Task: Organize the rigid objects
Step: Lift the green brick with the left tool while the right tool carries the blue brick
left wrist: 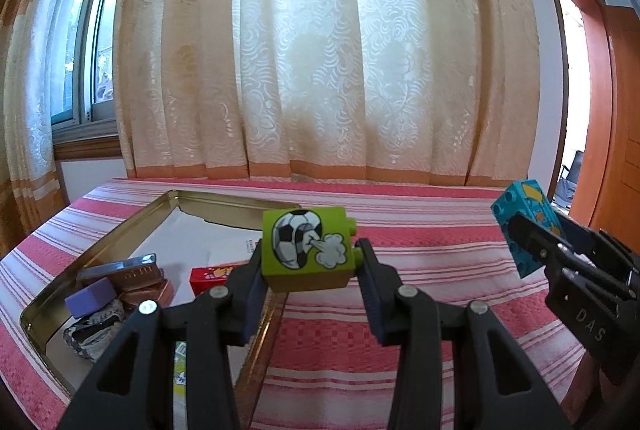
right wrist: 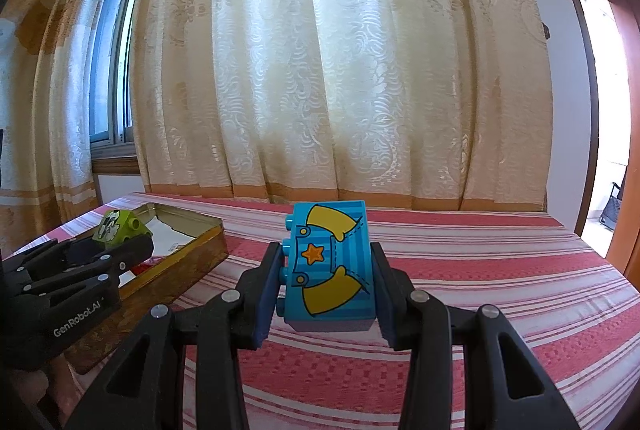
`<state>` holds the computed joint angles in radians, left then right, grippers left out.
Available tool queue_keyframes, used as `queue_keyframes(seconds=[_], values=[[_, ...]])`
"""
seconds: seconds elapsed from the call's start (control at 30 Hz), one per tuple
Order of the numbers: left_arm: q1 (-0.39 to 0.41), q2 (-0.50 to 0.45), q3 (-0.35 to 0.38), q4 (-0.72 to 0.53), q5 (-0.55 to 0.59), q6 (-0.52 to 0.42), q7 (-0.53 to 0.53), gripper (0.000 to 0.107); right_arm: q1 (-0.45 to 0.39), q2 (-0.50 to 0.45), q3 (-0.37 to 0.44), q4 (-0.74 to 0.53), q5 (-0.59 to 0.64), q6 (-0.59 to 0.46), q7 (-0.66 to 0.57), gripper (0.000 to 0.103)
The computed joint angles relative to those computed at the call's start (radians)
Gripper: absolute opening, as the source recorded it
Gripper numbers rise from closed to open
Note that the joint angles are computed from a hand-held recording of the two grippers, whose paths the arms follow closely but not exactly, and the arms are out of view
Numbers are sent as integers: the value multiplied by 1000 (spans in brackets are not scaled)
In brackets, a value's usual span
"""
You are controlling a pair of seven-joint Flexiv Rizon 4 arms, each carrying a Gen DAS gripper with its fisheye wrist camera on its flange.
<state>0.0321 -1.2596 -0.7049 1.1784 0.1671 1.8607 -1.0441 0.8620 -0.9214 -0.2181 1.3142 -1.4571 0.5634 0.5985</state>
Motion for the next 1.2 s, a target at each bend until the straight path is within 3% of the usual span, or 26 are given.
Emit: queue_keyframes(seconds=[1.2], values=[[42,-3,-16,16,27,24,-39,41,28,-90,-56,-146,51,78,-78,45]])
